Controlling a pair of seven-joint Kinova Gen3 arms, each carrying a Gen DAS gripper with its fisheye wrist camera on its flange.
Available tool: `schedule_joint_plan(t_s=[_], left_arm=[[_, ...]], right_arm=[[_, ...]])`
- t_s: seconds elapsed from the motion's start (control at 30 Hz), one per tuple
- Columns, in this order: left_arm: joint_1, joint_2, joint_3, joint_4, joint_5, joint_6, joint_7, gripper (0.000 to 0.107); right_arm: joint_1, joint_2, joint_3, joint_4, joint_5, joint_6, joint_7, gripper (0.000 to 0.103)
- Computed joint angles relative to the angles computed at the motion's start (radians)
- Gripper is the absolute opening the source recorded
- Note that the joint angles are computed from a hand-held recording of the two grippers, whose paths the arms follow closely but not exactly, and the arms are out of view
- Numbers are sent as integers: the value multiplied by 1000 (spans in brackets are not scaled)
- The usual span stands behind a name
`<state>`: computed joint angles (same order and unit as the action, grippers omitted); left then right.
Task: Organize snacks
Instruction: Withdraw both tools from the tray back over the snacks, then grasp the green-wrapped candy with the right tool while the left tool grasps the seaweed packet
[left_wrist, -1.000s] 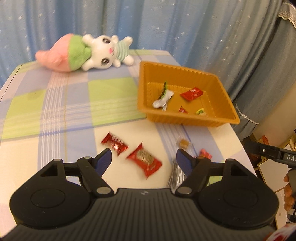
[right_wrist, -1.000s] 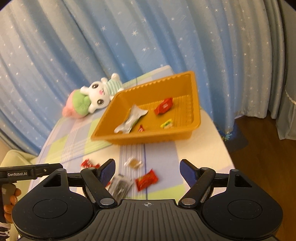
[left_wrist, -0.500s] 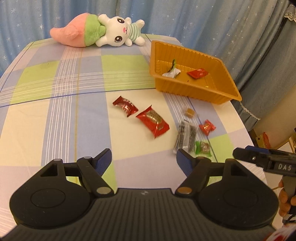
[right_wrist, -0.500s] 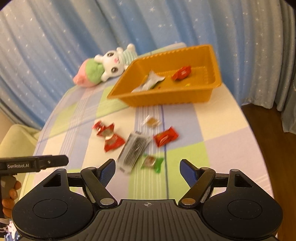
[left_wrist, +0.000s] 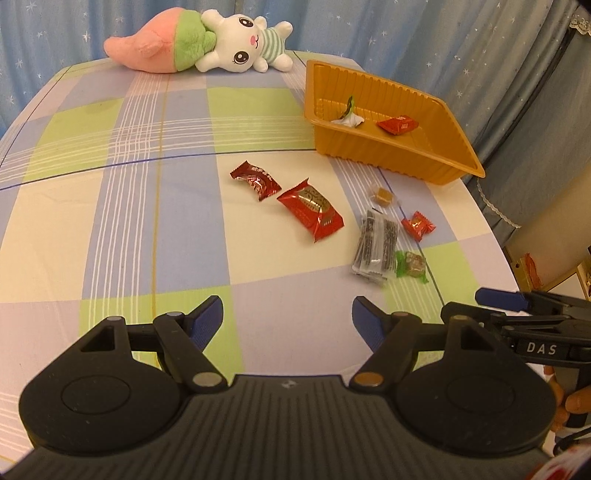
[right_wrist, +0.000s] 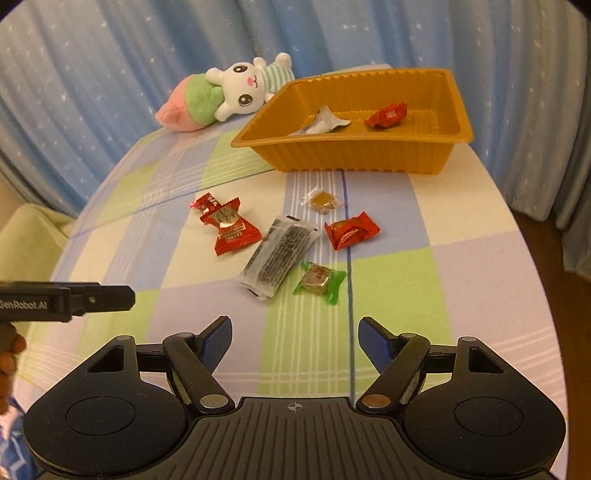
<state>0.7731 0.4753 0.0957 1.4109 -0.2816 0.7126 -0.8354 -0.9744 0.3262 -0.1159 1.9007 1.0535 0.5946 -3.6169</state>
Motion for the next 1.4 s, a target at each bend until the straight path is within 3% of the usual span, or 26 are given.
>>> schedule_joint_plan(t_s=[0.23,0.53,0.8,1.03,1.4], left_arm=[[-1,14,0,-11,2,2,-11,75],[2,60,-5,-60,11,10,-25,75],[2,114,-9,-132,32,51,-47,75],[8,154,-15,-190,44,80,-68,75],[11,188,-20,-241,64,110,-91,75]], right_arm=[[6,27,-1,2,50,10,110,62],[59,39,20,27,106,-64,180,55],[93,66,49,24,102,-146,318,52],[122,95,76,-1,31,-230,526,46],[87,115,171,-12,-69,-330,712,40]])
